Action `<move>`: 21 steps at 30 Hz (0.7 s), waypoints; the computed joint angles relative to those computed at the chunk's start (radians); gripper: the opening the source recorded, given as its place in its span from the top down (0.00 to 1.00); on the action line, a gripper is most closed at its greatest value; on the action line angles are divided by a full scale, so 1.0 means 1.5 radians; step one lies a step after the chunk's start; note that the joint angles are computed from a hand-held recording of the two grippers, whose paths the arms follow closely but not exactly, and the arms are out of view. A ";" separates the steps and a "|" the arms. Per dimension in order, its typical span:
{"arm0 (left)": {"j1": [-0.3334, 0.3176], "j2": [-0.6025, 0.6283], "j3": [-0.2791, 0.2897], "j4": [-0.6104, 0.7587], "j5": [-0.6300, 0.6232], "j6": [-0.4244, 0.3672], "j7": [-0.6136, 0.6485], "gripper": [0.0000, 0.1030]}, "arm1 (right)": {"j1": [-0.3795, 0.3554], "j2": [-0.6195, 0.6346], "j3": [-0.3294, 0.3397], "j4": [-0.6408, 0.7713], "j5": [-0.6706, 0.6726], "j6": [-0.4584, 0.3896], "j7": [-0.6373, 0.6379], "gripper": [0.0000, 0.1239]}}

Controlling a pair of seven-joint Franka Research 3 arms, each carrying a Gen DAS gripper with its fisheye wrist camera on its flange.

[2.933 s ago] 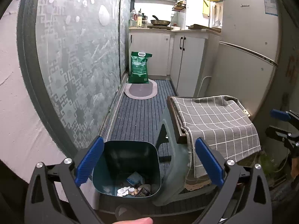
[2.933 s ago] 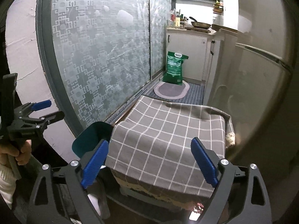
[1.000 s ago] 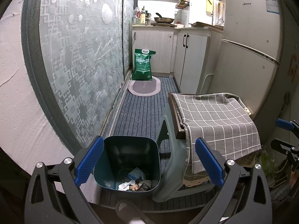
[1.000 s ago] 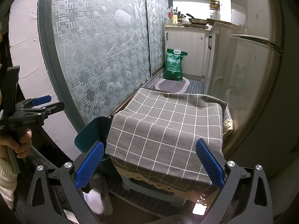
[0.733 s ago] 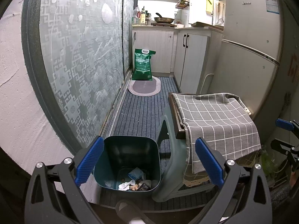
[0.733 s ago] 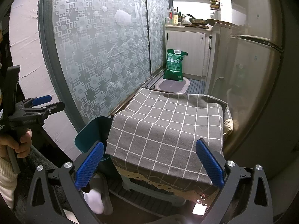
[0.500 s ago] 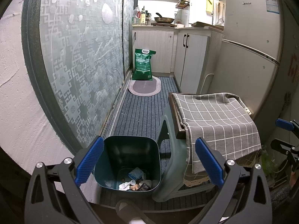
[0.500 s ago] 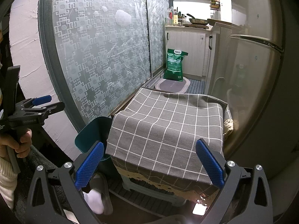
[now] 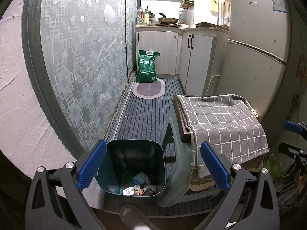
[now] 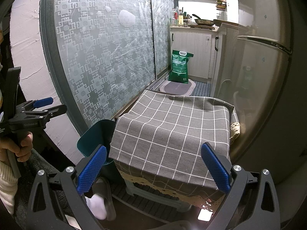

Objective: Collect trash

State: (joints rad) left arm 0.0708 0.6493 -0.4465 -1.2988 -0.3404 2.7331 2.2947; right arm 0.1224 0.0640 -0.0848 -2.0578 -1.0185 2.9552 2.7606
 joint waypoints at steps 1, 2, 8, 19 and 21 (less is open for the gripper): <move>0.000 0.000 0.000 0.000 0.000 0.000 0.000 0.03 | 0.000 0.000 0.000 0.000 0.002 0.000 -0.002 0.20; 0.000 0.000 0.000 0.000 0.000 0.000 -0.001 0.03 | 0.000 0.000 0.000 0.001 0.002 -0.001 -0.002 0.20; 0.000 0.000 0.000 0.000 0.001 0.000 -0.001 0.03 | 0.001 0.001 0.000 0.001 0.003 -0.001 -0.002 0.20; -0.001 -0.001 0.001 -0.001 0.003 0.001 -0.003 0.03 | 0.002 0.002 -0.001 0.002 0.002 -0.002 0.000 0.20; 0.000 0.000 0.000 -0.001 0.003 0.000 -0.002 0.03 | 0.002 0.002 -0.001 0.002 0.002 -0.001 0.000 0.20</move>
